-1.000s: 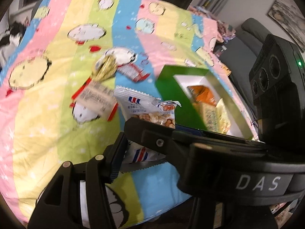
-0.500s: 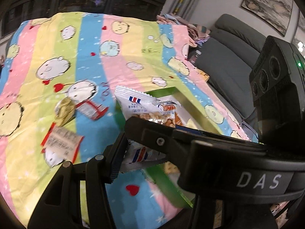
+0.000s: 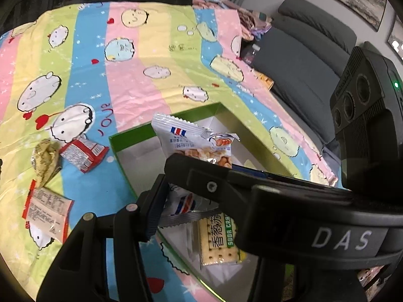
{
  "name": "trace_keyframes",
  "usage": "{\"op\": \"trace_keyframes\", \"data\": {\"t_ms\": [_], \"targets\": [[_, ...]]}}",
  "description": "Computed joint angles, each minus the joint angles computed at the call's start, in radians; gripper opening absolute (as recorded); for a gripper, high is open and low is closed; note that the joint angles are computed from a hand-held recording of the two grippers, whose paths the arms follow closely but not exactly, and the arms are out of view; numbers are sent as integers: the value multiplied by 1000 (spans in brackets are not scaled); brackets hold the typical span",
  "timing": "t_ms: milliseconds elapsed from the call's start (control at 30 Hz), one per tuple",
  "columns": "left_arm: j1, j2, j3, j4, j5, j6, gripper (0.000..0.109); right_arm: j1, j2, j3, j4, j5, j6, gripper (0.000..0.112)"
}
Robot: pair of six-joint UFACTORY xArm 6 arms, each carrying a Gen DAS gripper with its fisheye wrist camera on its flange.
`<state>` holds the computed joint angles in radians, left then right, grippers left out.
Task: Organize snacks
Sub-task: 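Lower the peanut bag into the box and open the right gripper, then move the right gripper to the clear red-edged pastry pack and grasp it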
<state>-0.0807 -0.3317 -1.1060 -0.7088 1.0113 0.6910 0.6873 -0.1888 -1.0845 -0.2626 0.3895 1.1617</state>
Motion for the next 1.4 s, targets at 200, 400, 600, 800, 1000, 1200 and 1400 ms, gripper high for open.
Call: {"op": "trace_keyframes", "data": {"t_ms": [200,400,600,800,1000,1200,1400], "targets": [[-32,39,-1,51,-25,-42,51,-25,18,37,130,-53,-85,53],[-41,67,-2,74,-25,-70,51,-31,41,44,214,-55,-139,53],[-45,71,-1,80,-25,-77,50,-37,47,45,213,-51,-121,53],[-19,56,-5,58,9,-70,56,-34,26,37,63,0,-2,63],[60,-16,18,34,41,-45,70,7,-16,10,-160,117,175,65],[174,-58,36,19,38,-31,79,86,15,-99,-314,267,243,77],[312,-27,28,2,34,-78,81,134,101,-216,-302,306,172,77]]}}
